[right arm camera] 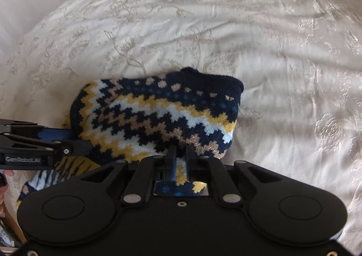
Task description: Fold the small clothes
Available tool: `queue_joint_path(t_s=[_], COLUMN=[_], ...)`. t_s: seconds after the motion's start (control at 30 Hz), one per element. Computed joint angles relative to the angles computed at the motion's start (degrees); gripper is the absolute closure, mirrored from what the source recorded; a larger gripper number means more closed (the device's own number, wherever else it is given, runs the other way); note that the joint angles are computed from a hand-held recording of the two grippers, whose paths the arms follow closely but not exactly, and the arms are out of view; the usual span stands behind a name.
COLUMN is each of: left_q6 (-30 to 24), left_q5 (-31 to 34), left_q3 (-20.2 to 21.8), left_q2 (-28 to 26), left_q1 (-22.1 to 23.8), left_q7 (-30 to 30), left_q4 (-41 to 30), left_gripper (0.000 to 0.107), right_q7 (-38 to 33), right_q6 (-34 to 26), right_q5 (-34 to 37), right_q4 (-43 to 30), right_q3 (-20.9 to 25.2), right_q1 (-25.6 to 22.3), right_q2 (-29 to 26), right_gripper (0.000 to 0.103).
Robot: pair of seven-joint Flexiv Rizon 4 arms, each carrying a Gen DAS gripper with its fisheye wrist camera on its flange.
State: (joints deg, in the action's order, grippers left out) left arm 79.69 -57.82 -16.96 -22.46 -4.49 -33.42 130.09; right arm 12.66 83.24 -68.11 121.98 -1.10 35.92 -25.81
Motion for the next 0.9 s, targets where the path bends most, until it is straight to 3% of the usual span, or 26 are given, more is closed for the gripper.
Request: queue_joint_path(t_s=[0.03, 0.17, 0.23, 0.33, 0.43, 0.5, 0.57, 0.73, 0.9], left_q6=[-0.91, -2.54, -2.52, -2.22, -2.12, -2.29, -2.66, -0.57, -2.14], left_q5=[2.19, 7.29, 8.98, 10.69, 11.21, 11.14, 11.25, 8.08, 18.43], left_q3=[1.20, 2.84, 2.71, 1.93, 0.78, 0.16, -0.09, -2.22, 4.00], left_q2=[0.11, -0.75, -1.10, -1.33, -1.46, -1.54, -1.47, -0.60, -3.59], left_q1=[-0.38, -0.56, -0.20, 0.75, 1.98, 2.69, 3.15, 4.15, 0.23], left_q7=[-0.81, -3.38, -3.92, -3.70, -2.97, -2.46, -1.88, 2.46, -3.12], left_q4=[-0.25, -1.28, -1.47, -1.38, -1.22, -1.17, -1.13, -1.19, -6.05], left_gripper=[0.060, 0.060, 0.060, 0.059, 0.059, 0.059, 0.059, 0.059, 0.059], right_q7=[1.92, 8.31, 8.63, 5.09, 1.75, -4.93, -6.21, -3.03, 2.96], right_q6=[0.03, -0.87, -1.66, -3.22, -4.43, -7.58, -9.34, -11.58, -15.33], right_q5=[-2.06, -9.23, -9.37, -3.13, 1.67, 9.07, 10.95, 13.42, 12.67], right_q4=[0.50, 1.82, 2.25, 2.47, 2.55, 1.86, 1.98, 3.21, 3.81], right_q3=[-0.89, 0.52, 2.96, 7.52, 9.40, 12.40, 12.07, 9.96, 10.35], right_q1=[0.79, 0.76, 0.43, 0.33, 2.27, 3.12, 5.21, 8.97, 10.43], right_q2=[1.01, 4.15, 4.56, 3.27, 1.45, 0.24, 0.51, 3.30, 5.46], right_gripper=[0.077, 0.076, 0.076, 0.074, 0.058, 0.057, 0.057, 0.056, 0.050])
